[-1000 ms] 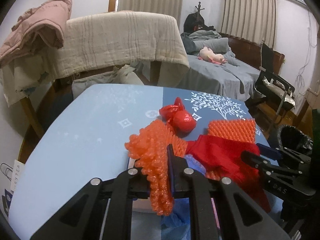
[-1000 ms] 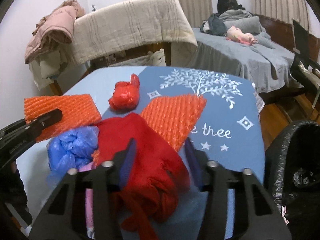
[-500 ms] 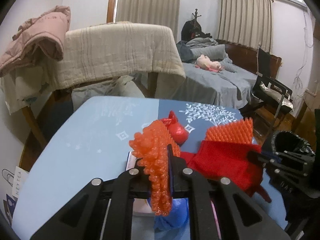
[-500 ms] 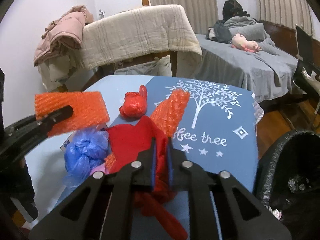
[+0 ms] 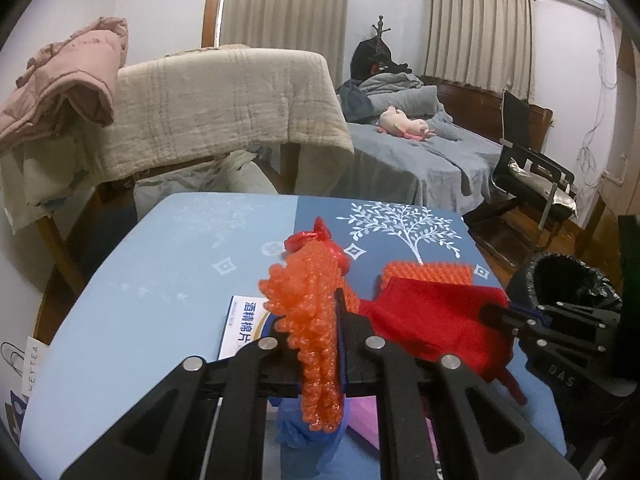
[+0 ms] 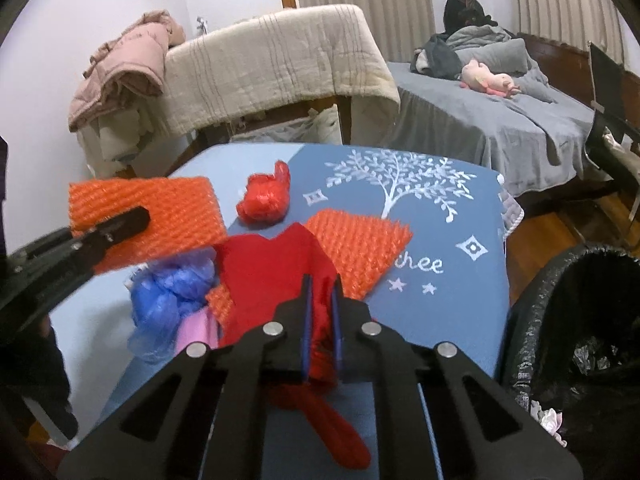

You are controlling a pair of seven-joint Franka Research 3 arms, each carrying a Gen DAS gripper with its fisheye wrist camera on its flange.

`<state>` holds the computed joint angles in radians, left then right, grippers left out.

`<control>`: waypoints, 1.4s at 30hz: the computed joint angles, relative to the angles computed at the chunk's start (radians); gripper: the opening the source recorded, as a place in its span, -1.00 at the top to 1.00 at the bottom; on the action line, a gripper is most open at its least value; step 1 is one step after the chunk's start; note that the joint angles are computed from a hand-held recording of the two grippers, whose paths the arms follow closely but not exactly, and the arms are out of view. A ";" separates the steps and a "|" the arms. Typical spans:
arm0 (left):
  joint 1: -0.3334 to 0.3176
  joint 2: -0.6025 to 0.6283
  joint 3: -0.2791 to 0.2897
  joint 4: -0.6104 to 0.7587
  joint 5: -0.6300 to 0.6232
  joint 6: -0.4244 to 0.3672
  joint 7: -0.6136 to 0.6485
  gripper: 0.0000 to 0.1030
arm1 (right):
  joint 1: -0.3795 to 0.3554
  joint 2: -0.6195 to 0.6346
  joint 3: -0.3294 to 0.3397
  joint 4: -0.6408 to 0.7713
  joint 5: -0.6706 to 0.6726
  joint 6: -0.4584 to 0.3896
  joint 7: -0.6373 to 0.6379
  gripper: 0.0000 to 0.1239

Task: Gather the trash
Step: 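Carry the red glove toward the trash bin with the right tool while the left holds the orange mesh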

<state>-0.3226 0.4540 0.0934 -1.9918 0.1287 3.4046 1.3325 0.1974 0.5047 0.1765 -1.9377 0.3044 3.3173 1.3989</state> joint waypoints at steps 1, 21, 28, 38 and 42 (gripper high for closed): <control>-0.003 -0.002 0.003 0.000 -0.001 0.004 0.001 0.78 | -0.027 -0.007 0.029 -0.008 -0.006 0.010 -0.002 0.88; -0.023 -0.072 -0.030 -0.065 -0.078 0.043 0.085 0.78 | -0.157 -0.092 0.127 -0.098 -0.184 0.059 0.157 0.88; -0.017 -0.082 -0.042 -0.075 -0.071 0.041 0.085 0.78 | -0.195 -0.126 0.164 -0.146 -0.198 0.089 0.165 0.88; -0.030 -0.108 -0.070 -0.066 -0.073 0.056 0.104 0.78 | -0.210 -0.248 0.113 -0.240 -0.308 0.164 0.278 0.88; -0.012 -0.104 -0.115 -0.042 -0.044 0.050 0.089 0.78 | -0.169 -0.299 0.040 -0.289 -0.318 0.189 0.305 0.88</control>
